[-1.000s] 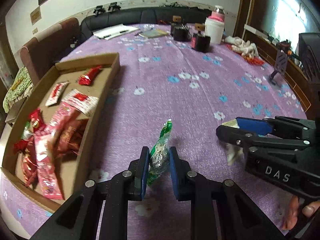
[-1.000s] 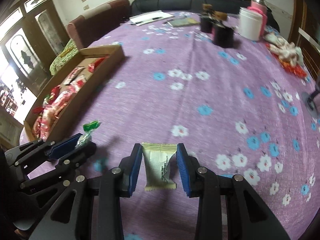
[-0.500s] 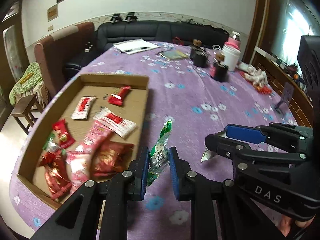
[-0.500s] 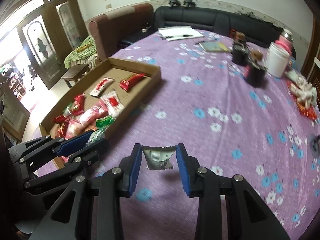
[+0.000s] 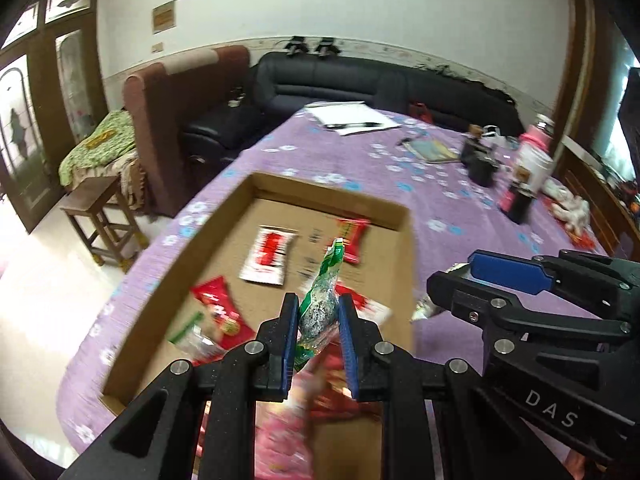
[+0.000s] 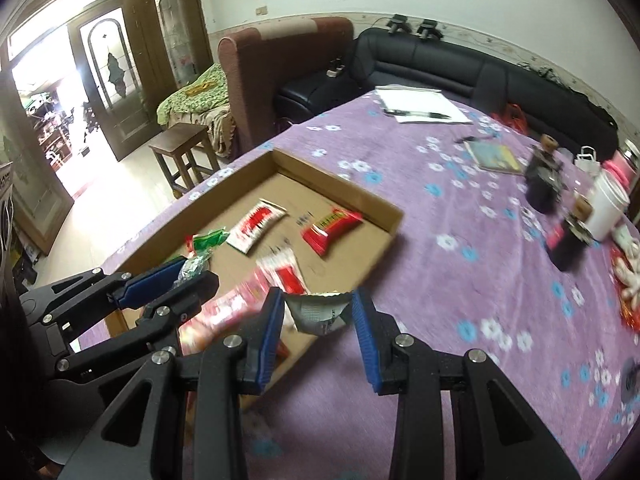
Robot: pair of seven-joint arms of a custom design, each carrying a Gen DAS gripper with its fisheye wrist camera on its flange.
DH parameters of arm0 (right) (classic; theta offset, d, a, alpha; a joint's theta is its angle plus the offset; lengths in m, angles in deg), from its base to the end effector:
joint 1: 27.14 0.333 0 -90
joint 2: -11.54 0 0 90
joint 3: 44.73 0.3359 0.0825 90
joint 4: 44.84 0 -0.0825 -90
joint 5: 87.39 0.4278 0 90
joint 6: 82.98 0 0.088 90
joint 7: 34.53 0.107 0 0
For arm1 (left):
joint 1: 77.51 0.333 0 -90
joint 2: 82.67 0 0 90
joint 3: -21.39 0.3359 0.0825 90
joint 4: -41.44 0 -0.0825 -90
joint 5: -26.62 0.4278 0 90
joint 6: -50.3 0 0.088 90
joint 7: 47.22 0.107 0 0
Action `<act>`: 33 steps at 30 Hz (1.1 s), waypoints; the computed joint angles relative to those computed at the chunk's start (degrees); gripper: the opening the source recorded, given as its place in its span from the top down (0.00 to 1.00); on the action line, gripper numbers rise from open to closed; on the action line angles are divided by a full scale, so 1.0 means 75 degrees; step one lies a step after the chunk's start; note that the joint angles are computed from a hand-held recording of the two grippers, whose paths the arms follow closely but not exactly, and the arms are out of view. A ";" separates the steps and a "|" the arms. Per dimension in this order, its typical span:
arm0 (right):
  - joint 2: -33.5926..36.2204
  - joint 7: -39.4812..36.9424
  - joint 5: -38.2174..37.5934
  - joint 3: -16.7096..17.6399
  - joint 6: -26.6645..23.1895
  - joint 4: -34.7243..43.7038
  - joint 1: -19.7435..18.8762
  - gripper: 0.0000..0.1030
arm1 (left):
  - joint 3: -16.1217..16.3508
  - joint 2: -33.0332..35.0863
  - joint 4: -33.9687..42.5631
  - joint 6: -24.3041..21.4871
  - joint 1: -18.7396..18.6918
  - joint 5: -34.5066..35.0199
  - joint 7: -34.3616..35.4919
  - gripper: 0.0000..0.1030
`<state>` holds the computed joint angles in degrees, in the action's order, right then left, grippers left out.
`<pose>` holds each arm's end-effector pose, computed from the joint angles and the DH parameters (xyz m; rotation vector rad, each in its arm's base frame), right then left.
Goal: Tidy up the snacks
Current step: 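Carry the green candy and white-yellow packet over the box, then lower both held snacks into the box and open both tools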
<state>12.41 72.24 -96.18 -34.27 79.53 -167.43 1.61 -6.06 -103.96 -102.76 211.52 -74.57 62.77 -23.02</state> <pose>0.4798 0.4012 0.4726 -2.1569 1.2495 -0.3717 0.4363 -0.2375 0.4499 -1.8991 1.6299 -0.7287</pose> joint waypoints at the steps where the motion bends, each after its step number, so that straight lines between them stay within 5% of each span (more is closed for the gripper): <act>1: 0.0163 -0.0039 0.0011 0.0018 -0.0059 0.0188 0.0015 0.67 | 0.0021 0.0035 0.0014 -0.0025 0.0061 0.0031 -0.0010 0.80; 9: 0.1388 0.0260 -0.0400 0.0002 -0.0554 0.1614 0.0164 0.67 | 0.0417 0.0733 0.0477 -0.0516 0.0261 0.0569 -0.0162 0.80; 19: 0.2466 0.0556 -0.0733 -0.0110 -0.1303 0.2890 0.0333 0.67 | 0.1413 0.1643 0.1042 -0.0927 -0.0446 0.0548 0.0033 0.80; 28: 0.2918 0.0785 -0.0742 -0.0232 -0.1566 0.3416 0.0359 0.64 | 0.1843 0.2166 0.1551 -0.1340 -0.0853 0.0317 0.0372 0.79; 33: 0.2971 0.1203 -0.1133 -0.0444 -0.1504 0.3486 0.0482 0.55 | 0.1947 0.2230 0.1708 -0.1640 -0.0978 0.0825 -0.0084 0.54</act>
<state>34.69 81.26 -104.68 -37.60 68.25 -141.28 5.22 8.54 -87.24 -89.96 199.22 -81.91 68.95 -23.65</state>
